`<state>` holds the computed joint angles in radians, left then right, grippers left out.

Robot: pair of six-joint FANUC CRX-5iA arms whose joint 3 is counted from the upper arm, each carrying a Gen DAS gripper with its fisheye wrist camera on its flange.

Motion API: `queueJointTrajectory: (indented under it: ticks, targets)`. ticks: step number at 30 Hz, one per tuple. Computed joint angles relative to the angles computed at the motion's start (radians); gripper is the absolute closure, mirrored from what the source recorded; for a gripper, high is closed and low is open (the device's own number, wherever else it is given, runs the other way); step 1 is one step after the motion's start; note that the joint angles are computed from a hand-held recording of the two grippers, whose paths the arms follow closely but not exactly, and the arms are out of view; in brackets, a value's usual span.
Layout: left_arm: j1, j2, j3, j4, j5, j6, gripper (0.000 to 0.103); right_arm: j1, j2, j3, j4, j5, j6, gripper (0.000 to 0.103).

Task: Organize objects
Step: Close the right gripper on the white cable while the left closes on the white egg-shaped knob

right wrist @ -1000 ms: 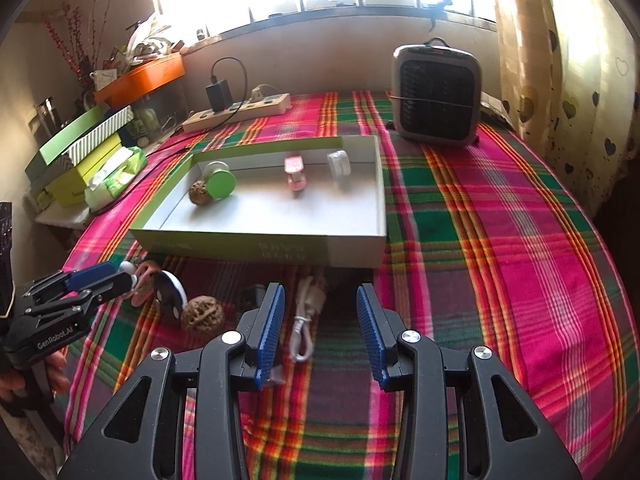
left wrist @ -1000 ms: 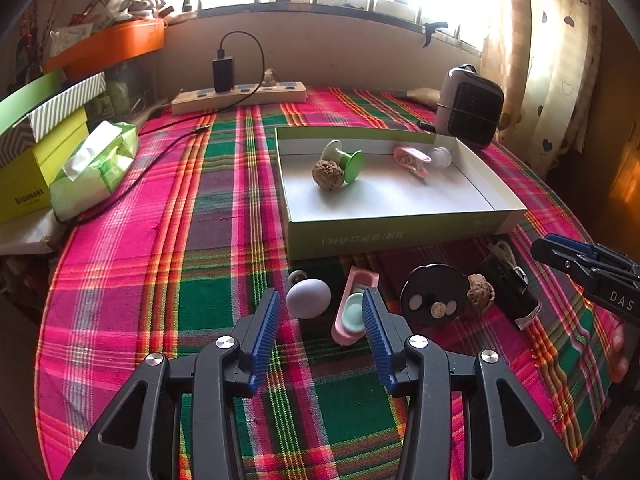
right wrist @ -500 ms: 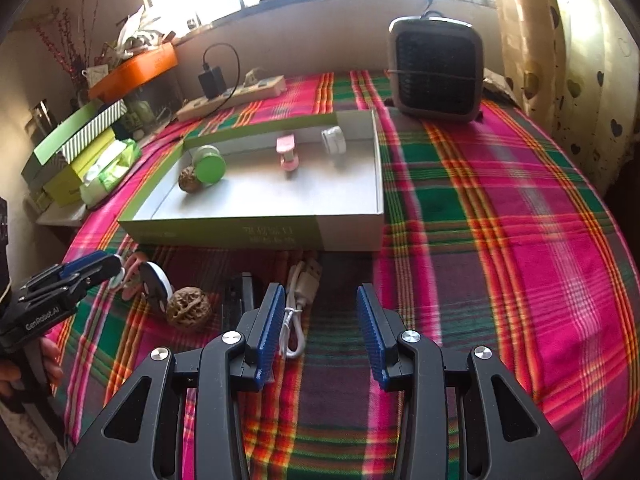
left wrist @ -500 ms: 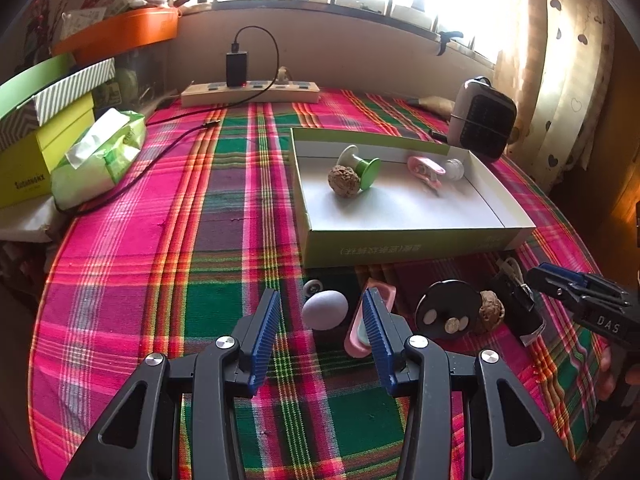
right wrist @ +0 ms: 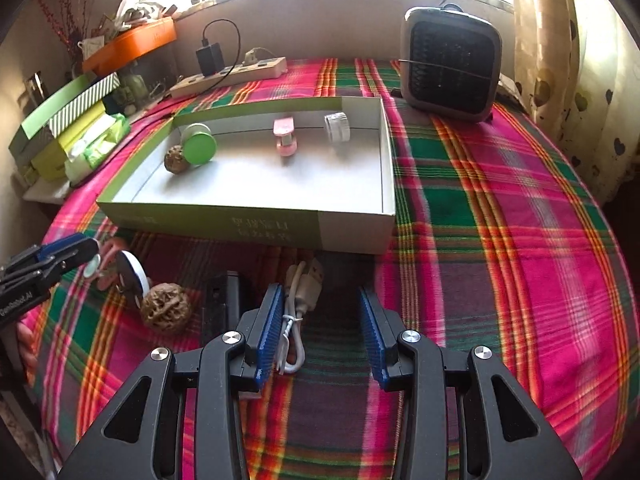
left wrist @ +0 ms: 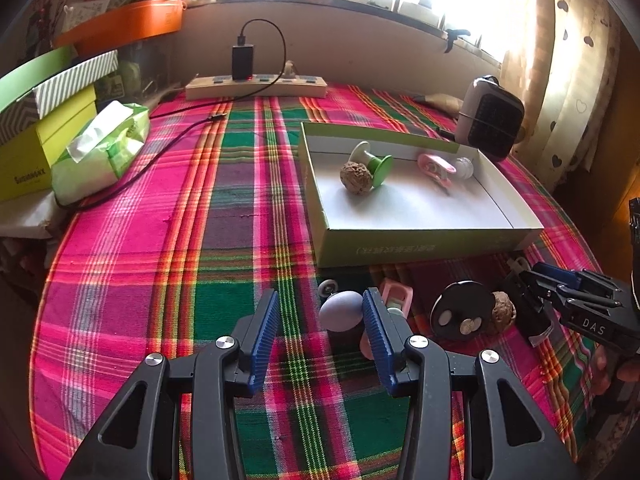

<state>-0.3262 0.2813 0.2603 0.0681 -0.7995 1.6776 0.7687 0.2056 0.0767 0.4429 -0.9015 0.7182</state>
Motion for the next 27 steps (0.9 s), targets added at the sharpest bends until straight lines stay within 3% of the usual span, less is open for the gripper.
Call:
queueJointTrajectory:
  ticks: [18,21,27]
  targets:
    - [0.007,0.027,0.024,0.025,-0.025,-0.022,0.058,0.020,0.006,-0.019,0.087,-0.034,-0.022,0.064]
    - [-0.006,0.039,0.054,-0.028,-0.049,0.008,0.059,0.020,0.006,-0.021,0.087,-0.030,-0.017,0.064]
    - [-0.003,0.038,0.053,-0.028,-0.049,0.019,0.059,0.019,0.005,-0.021,0.077,-0.021,-0.003,0.069]
